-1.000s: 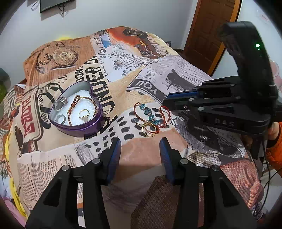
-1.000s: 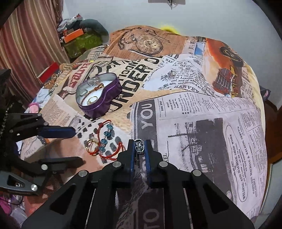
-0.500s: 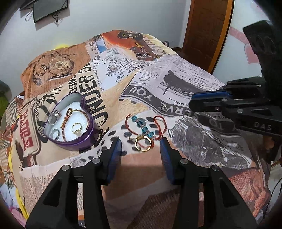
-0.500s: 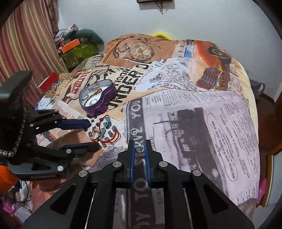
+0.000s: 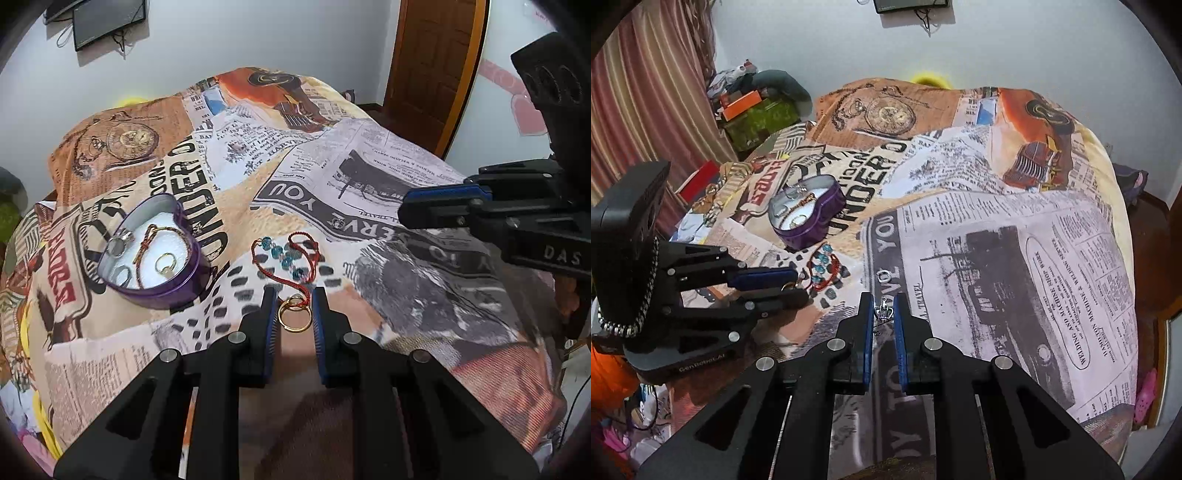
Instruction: Organize jewelry
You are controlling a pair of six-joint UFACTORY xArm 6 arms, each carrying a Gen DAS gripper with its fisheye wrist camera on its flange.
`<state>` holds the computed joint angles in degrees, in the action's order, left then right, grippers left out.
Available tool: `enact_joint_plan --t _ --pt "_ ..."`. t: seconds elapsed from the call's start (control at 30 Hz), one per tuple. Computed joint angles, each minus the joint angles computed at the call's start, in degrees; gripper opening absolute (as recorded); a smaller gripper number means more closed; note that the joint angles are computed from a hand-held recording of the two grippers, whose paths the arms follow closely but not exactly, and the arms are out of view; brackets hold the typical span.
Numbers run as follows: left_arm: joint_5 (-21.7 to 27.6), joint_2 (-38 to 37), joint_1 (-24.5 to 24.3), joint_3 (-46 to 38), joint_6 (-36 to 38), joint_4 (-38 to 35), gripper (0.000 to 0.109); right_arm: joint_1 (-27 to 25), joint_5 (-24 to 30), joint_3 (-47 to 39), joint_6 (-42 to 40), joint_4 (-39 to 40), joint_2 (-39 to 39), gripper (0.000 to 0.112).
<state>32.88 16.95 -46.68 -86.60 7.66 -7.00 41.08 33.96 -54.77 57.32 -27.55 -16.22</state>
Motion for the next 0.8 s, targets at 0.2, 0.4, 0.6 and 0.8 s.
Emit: enact_joint_plan --t 0.2,0.4,0.6,0.8 --pt "-2.6 -5.17 0.57 4.58 0.58 -1.94 0.017 1.0 0.81 -1.81 1.02 -1.54 0.54 0.01" --pt "-4.18 -8.46 1.55 6.59 2.13 -5.01 0.017 2.01 0.83 -4.84 1.55 -2.86 2.45 0.01" --pt "-6.25 -10.68 2.62 8.16 1.76 -4.74 0.017 2.6 0.03 -8.48 1.24 -3.67 5.27 0.01" --pt "-7.0 -9.84 4.39 7.7 -0.8 -2.33 0.017 2.28 -1.44 -11.14 0.14 -2.75 8.31 0.01"
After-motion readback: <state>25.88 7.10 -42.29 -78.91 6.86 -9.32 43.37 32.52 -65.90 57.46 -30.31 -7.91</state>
